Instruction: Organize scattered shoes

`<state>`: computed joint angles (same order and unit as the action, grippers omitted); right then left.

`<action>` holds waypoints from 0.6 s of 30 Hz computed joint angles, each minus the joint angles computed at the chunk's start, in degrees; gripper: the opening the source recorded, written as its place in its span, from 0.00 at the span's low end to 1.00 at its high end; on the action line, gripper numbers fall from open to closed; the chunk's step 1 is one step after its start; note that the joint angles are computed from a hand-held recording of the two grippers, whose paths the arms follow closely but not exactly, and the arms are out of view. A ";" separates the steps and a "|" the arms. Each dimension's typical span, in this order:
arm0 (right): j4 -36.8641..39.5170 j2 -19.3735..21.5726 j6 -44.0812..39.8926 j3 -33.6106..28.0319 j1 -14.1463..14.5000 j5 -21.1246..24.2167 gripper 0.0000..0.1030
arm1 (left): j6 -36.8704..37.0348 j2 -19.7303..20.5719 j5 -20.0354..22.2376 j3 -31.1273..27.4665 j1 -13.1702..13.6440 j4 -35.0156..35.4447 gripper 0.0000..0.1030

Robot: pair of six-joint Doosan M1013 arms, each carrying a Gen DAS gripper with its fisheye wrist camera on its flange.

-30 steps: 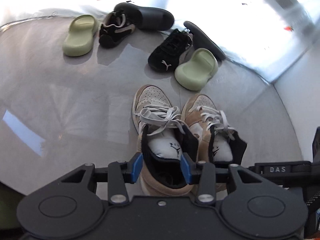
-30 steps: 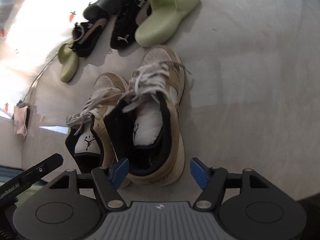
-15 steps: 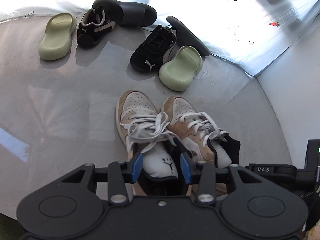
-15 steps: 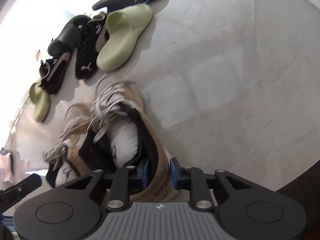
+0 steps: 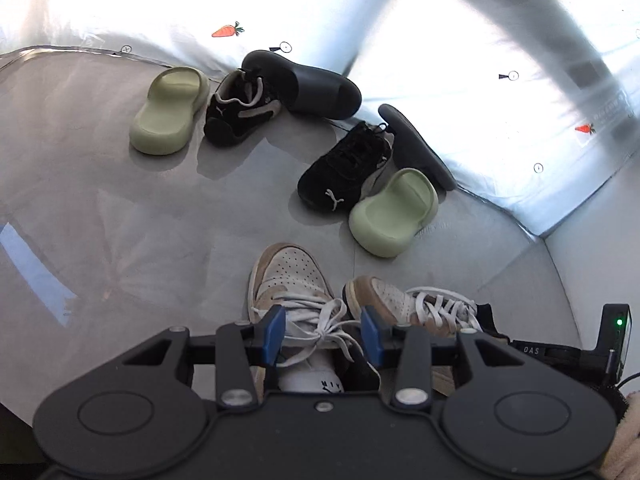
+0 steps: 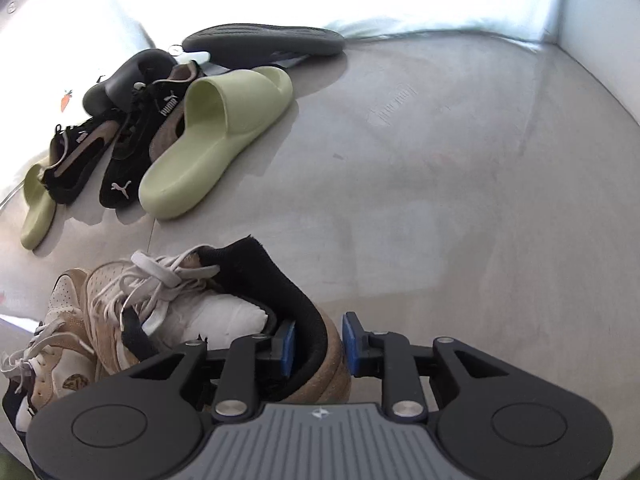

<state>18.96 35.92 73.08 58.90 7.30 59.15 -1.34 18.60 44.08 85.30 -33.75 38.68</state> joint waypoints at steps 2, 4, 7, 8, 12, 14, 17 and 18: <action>-0.93 -0.77 -6.44 1.29 0.60 -3.07 0.28 | -0.09 0.24 0.26 -0.30 0.12 -0.72 0.40; -2.80 -1.82 -11.77 3.23 1.36 -6.91 0.27 | 0.67 0.63 0.63 -0.88 0.30 -1.73 0.40; -5.52 -2.75 -17.65 5.45 2.41 -11.87 0.26 | 2.49 1.14 0.44 -1.59 0.51 -2.89 0.40; -6.13 -2.42 -16.77 4.98 2.55 -11.89 0.27 | 3.29 1.29 0.32 -1.79 0.54 -3.29 0.40; -5.66 0.17 -8.03 -0.43 2.13 -5.56 0.32 | 7.97 1.99 -0.11 -2.82 0.83 -5.73 0.40; -5.33 0.52 -3.09 -1.64 1.89 -3.41 0.34 | 9.02 2.07 -0.14 -2.93 0.89 -6.16 0.40; -1.82 -1.13 6.15 0.16 0.53 -3.37 0.39 | 9.59 1.95 -0.34 -2.63 1.18 -7.20 0.41; -0.88 -1.61 9.07 0.61 0.09 -3.30 0.45 | 9.75 1.92 -0.42 -2.52 1.30 -7.72 0.41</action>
<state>18.08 34.31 82.15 59.51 7.39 55.85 8.40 20.52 43.66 82.78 -32.45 30.95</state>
